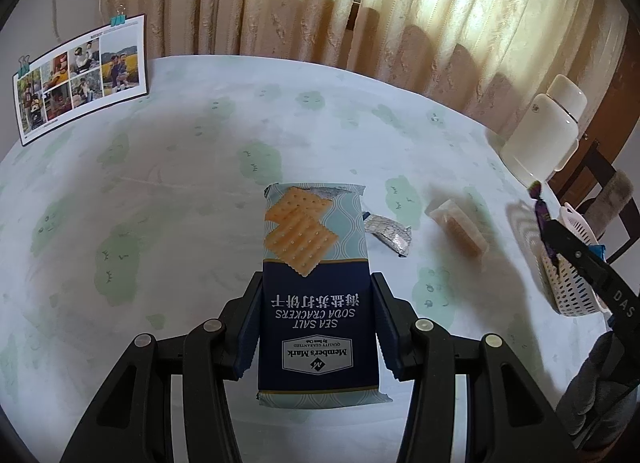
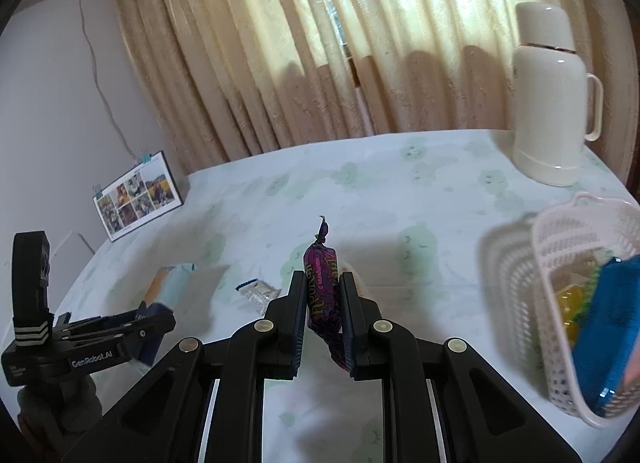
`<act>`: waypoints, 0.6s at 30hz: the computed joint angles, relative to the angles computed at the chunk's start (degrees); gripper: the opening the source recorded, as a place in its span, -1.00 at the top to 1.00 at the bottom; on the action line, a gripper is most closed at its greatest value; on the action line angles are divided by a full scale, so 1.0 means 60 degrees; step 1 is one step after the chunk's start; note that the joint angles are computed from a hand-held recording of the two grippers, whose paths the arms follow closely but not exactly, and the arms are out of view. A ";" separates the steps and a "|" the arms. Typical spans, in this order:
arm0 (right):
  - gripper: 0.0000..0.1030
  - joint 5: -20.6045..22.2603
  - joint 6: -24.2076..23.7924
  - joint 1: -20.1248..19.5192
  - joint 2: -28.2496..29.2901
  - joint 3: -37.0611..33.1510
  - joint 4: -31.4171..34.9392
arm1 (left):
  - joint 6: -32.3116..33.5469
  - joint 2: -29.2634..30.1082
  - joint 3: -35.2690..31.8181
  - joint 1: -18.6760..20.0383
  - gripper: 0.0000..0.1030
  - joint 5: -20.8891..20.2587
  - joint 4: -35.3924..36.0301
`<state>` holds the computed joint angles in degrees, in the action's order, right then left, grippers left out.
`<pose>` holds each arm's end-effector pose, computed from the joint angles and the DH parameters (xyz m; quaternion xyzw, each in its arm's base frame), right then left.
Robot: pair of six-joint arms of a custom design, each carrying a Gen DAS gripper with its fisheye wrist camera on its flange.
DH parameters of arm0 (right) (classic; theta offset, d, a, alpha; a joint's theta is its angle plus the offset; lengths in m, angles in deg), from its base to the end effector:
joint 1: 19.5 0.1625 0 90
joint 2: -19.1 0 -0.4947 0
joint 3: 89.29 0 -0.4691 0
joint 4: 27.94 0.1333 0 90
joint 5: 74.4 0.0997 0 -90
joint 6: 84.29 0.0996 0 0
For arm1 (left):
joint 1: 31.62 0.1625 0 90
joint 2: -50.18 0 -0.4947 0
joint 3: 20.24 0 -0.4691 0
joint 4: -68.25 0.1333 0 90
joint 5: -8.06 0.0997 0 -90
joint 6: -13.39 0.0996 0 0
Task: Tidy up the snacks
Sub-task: 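Carry the purple candy bar into the basket and open the right gripper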
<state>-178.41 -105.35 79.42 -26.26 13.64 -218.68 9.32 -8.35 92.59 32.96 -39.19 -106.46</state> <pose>0.2223 -0.7121 0.1163 0.1954 -0.9031 0.3511 0.1514 -0.0997 -0.6778 0.1909 0.0725 0.9008 -0.3257 0.2780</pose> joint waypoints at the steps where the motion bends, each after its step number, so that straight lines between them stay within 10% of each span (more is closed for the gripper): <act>1: 0.67 -0.0028 0.0010 -0.0008 -0.0062 0.0079 -0.0128 | 0.0023 0.0008 0.0002 -0.0003 0.10 -0.0011 -0.0019; 18: 0.67 -0.1057 0.0376 -0.0321 -0.1026 0.1107 -0.1936 | 0.0173 0.0161 -0.0028 -0.0019 0.10 0.0026 -0.0044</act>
